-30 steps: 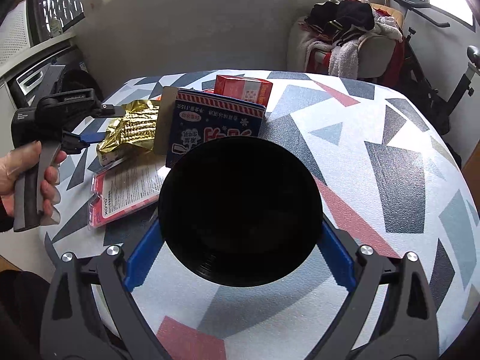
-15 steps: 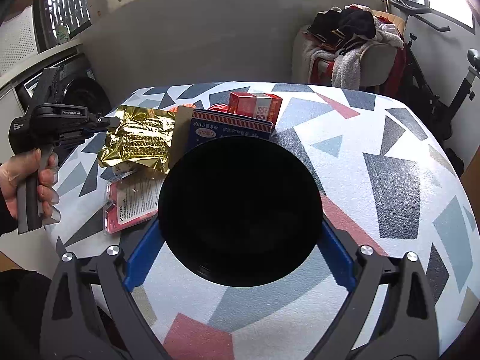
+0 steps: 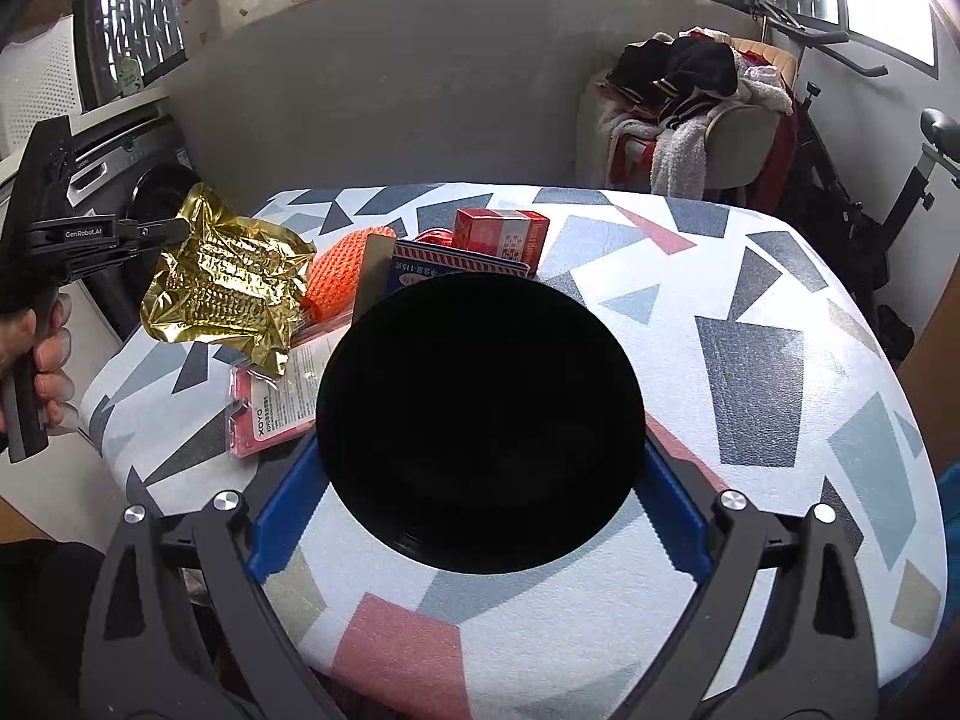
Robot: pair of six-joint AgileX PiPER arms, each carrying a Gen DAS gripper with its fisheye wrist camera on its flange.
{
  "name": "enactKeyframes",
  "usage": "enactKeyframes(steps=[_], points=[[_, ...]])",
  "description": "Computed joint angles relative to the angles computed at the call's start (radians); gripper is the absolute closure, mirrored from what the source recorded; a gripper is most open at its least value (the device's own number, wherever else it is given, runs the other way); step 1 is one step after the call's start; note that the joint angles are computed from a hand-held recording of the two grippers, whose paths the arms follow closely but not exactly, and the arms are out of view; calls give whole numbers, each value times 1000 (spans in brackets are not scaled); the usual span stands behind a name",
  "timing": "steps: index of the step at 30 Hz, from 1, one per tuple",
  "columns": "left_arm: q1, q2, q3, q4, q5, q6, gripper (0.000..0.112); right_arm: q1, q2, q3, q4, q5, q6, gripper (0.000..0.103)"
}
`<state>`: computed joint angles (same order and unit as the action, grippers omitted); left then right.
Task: Collect trash
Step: 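Lower the gold wrapper into the bin and open the left tool while the right tool carries the bowl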
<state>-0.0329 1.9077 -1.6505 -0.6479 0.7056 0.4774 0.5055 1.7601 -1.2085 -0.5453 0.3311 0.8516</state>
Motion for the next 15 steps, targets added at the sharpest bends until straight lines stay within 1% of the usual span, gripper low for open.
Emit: enactKeyframes(steps=[8, 15], points=[[13, -97, 108, -2, 1, 69, 111, 20, -37, 24, -50, 3, 48, 10], [22, -154, 176, -7, 10, 113, 111, 29, -52, 26, -58, 5, 51, 10]])
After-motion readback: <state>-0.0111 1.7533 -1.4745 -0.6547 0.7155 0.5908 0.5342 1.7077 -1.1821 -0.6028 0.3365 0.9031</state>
